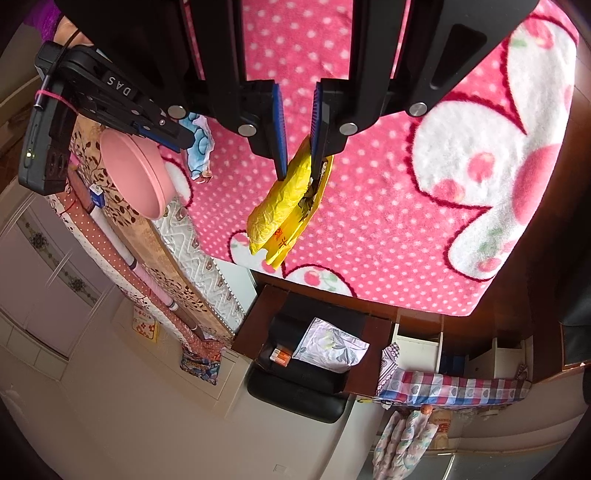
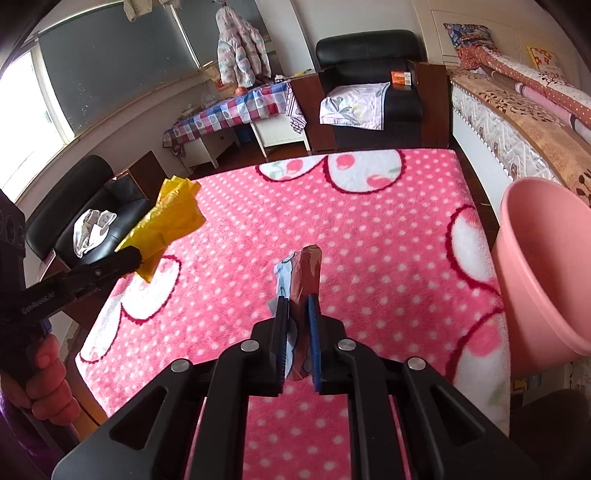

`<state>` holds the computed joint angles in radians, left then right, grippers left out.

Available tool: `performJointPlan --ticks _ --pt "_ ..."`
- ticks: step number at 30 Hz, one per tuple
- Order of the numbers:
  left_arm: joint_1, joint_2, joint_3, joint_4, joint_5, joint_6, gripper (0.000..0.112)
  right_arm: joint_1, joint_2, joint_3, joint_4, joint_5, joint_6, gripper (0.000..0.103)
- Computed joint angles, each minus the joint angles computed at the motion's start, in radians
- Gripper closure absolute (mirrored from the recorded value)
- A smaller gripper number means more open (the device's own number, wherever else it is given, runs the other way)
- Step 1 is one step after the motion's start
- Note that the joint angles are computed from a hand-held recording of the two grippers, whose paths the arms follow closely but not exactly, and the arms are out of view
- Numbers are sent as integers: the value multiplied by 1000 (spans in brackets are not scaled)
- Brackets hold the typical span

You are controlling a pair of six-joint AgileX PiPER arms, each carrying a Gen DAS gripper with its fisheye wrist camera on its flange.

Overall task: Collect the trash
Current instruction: 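Carry the yellow bag and foil wrapper over the pink bucket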

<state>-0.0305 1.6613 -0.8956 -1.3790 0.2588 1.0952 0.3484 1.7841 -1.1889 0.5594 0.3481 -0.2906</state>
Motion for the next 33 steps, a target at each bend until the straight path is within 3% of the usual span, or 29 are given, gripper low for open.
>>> performJointPlan --ticks 8,18,26,33 --pt "-64 -25 -5 60 -42 -82 102 -28 -80 65 71 -47 -65 92" --pt "-113 10 -55 24 -32 -70 102 -71 -154 105 10 -74 -13 92" --pt "-171 64 -134 131 -32 -182 102 -97 -185 131 -44 -108 28 92" --pt "-225 118 -227 301 -23 -348 102 -166 -195 155 82 -113 -88 92"
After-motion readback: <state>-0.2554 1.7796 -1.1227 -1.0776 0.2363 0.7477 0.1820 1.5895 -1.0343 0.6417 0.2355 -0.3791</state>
